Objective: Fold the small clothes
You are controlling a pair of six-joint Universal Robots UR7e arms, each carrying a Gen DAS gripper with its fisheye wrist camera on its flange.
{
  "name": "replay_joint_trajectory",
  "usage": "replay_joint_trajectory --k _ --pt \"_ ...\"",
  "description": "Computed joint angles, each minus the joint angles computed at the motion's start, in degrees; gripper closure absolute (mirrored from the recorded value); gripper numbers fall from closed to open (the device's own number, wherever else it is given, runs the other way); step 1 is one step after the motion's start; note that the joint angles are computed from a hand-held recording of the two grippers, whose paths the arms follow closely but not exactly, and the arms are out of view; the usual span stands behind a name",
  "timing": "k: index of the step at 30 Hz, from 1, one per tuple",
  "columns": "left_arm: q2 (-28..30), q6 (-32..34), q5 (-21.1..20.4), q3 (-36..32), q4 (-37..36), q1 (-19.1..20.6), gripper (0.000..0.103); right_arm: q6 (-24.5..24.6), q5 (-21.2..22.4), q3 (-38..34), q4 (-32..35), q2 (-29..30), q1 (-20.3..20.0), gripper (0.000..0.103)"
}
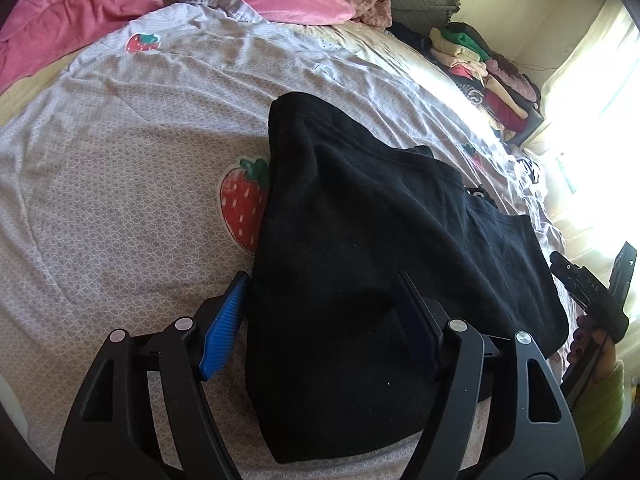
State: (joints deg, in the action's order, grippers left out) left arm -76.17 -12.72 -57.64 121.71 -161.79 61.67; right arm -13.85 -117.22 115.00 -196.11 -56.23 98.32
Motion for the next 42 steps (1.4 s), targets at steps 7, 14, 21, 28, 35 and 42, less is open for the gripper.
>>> replay_joint_trajectory --k 7,14,21,28,35,42 --pt "0.7 -0.5 0.5 -0.9 2.5 -0.2 0.062 -0.1 -1.5 -8.3 10.7 3.1 -0.6 0.065" --pt "-0.1 2.0 2.4 -0.6 2.4 -1.9 0.093 -2.7 0.0 -7.8 7.6 3.3 -0.9 0.096" --pt "1.5 3.1 4.0 -2.6 3.8 -1.5 0.094 -2.7 -1.3 -7.1 5.7 2.2 -2.0 0.096" --pt "1.1 1.7 5.6 -2.1 4.9 -1.8 0.083 -3.1 -5.3 -6.9 4.7 3.9 -1.5 0.090" --pt "-0.4 1.2 7.5 -1.3 5.8 -3.9 0.081 -3.8 -5.3 -3.2 0.5 1.5 0.5 0.070" --pt "-1.7 1.5 8.7 -1.1 7.1 -5.6 0.074 -4.0 -3.5 1.5 -1.8 -0.9 3.0 0.058"
